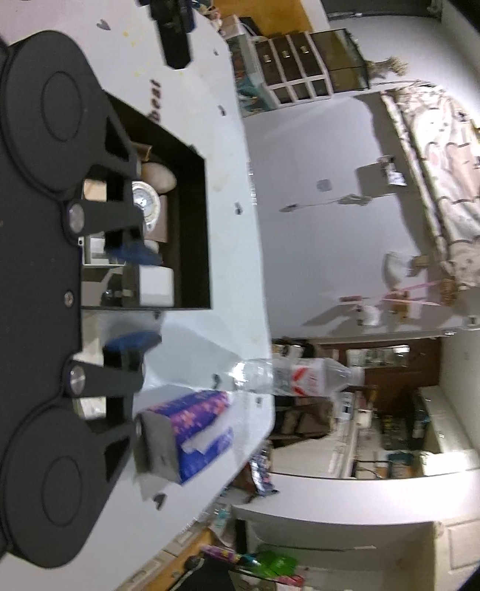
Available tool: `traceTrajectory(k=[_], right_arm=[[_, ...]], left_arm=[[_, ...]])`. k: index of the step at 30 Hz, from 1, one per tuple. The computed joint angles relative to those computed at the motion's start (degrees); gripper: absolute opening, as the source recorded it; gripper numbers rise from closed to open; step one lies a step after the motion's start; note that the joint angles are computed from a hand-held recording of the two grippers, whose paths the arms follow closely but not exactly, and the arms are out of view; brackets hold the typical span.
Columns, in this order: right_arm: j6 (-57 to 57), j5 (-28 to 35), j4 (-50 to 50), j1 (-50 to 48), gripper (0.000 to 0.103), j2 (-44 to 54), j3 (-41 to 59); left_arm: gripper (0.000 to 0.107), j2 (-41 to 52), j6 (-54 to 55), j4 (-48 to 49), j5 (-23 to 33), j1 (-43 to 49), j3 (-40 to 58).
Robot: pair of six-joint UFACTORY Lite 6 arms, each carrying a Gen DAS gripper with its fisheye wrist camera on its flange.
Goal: Organize rigid objects
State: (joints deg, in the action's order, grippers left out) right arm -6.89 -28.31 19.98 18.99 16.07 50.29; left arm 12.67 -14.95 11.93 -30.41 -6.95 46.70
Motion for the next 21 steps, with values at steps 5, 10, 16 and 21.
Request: traceTrajectory(k=[5, 10, 16, 21], right_arm=[[0.3, -6.1, 0.7, 2.0, 0.073, -6.7, -9.1], [-2.5, -10.7, 5.2, 5.7, 0.084, -10.9, -16.4], [-5.2, -16.6, 11.1, 11.0, 0.096, -17.3, -25.5], [-7.9, -18.9, 15.9, 14.6, 0.1, -20.9, -29.9]], left_arm=[[0.103, -5.8, 7.6, -10.3, -4.5, -2.5, -9.1], [0.103, -10.5, 18.1, -26.1, -9.8, -8.1, -17.1], [0.103, -16.9, 22.1, -34.8, -13.4, -13.0, -26.1], [0.103, -21.8, 26.6, -43.7, -15.5, -18.2, -31.6]])
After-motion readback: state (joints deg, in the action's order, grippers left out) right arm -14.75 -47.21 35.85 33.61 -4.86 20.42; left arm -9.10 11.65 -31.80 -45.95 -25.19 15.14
